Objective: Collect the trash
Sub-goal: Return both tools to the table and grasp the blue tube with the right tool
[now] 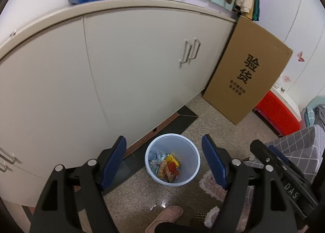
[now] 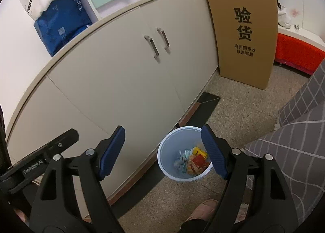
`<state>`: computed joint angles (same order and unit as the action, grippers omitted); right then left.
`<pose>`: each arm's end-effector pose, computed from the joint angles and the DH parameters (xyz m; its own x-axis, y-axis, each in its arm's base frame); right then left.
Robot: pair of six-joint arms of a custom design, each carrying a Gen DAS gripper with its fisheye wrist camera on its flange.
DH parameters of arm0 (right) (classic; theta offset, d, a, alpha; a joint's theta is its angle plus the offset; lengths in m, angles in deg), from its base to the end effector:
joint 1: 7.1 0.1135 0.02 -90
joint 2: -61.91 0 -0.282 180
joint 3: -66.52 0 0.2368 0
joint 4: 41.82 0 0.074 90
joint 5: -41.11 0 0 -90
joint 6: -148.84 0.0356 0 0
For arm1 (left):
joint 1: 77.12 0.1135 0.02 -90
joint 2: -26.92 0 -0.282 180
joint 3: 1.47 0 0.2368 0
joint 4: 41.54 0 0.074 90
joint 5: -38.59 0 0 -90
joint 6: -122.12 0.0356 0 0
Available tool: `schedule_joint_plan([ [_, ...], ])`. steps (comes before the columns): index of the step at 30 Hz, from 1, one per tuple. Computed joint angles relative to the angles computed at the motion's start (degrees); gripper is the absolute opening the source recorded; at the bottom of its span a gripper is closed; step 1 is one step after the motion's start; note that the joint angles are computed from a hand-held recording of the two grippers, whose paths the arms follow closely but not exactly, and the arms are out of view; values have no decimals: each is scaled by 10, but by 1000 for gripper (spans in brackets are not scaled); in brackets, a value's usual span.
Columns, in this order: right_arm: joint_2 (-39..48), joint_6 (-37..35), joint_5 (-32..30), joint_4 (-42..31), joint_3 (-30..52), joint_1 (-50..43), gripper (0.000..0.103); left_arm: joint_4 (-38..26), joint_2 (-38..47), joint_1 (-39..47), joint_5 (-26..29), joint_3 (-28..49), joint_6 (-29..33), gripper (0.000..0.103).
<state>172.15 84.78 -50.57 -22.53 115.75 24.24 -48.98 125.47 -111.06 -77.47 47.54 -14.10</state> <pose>0.2677 0.1643 0.0980 -0.7467 0.0572 -0.6627 -0.2357 0.9089 0.3440 0.2355 -0.1396 0.1233 -0.7000 -0.3107 -0.6430 -0.2926 0.9461 -0.1386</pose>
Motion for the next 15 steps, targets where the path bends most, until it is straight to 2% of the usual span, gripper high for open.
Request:
schedule_joint_plan([
  [7,-114,11,22,-32,-59,0,76,-69,-51,-74,-43,19,-37,75],
  [11,-234,7,42,-82,-98,-1,76,-107,-84,-123,-72,32,-68,78],
  [15,-373,-2,54,-159,-132,-22,76,-158,-88,-198,-111,82,-89,80],
])
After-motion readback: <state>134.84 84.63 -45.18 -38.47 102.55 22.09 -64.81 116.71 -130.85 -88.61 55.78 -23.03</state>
